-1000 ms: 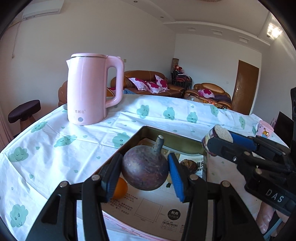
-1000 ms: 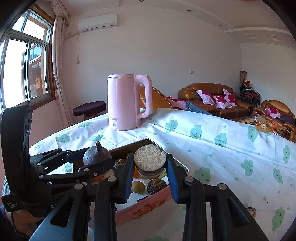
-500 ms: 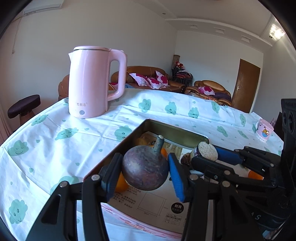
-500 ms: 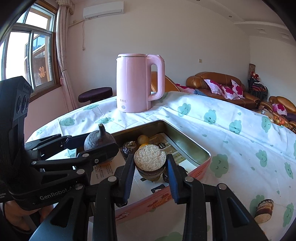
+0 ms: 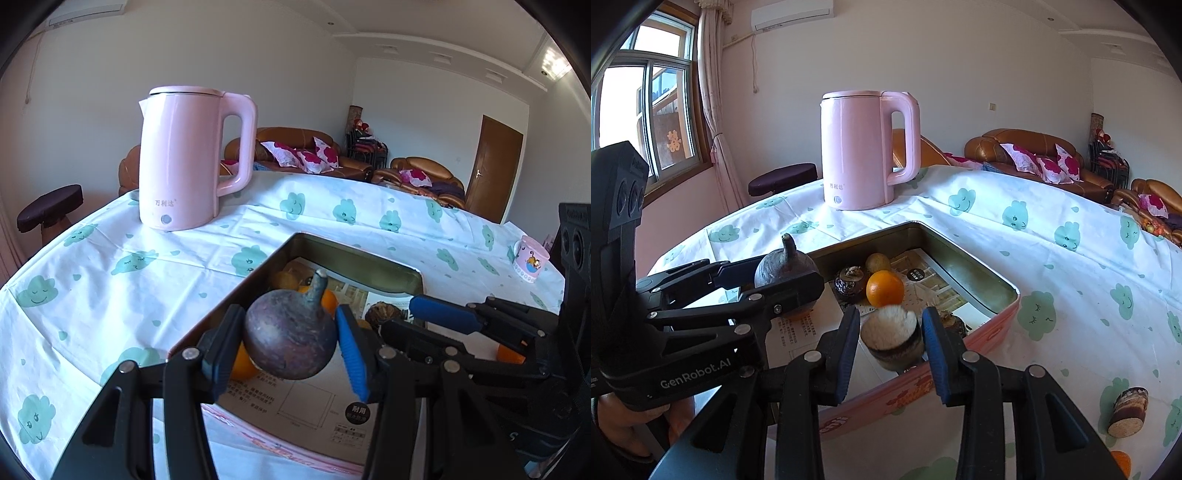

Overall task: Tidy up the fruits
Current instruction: 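Carry the purple fruit in the left tool while the right tool carries the biscuit over the tin, then open the left tool to drop the purple fruit while the right tool releases the biscuit into the tin, then grasp the orange with the right tool while the left tool moves to the small cylindrical cake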

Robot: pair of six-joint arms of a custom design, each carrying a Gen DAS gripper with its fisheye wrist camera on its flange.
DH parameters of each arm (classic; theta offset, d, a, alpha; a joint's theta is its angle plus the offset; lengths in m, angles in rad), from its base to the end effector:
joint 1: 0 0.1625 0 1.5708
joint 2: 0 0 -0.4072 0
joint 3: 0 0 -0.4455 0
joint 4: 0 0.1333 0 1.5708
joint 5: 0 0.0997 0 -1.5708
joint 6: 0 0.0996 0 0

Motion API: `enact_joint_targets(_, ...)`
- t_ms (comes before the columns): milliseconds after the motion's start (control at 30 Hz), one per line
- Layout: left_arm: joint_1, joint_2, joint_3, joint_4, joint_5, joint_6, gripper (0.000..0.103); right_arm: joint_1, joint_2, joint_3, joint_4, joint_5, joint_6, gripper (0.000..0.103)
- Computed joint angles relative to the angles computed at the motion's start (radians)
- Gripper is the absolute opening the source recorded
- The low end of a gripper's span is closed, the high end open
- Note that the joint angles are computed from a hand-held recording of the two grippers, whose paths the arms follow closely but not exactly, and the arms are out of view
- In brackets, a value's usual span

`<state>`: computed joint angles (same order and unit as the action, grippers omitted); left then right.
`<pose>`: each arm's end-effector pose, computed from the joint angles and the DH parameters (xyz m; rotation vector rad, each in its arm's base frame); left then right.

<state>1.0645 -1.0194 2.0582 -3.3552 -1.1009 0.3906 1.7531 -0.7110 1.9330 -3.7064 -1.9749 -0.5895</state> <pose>-0.1218 -0.5875 0.1278 0.8861 2.3894 -1.0258 0.2003 -0.5673 0.0325 0.6730 -2.2922 1.0456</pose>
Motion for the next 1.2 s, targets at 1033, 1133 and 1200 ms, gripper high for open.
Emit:
enact_joint_targets(1033,-0.053,-0.013,0.058,-0.055,-0.047,0.006,0.094,-0.028,-0.173,0.262,-0.300,-0.229,-0.009,0.072)
enact_joint_targets(1133,-0.069,-0.005,0.064,-0.044,-0.049,0.010,0.094,-0.045,-0.205,0.298,-0.298,-0.255,0.005,0.075)
enact_joint_targets(1200,-0.079,-0.002,0.069,-0.041,-0.048,0.015,0.096,-0.054,-0.211,0.306,-0.281,-0.268,0.009,0.075)
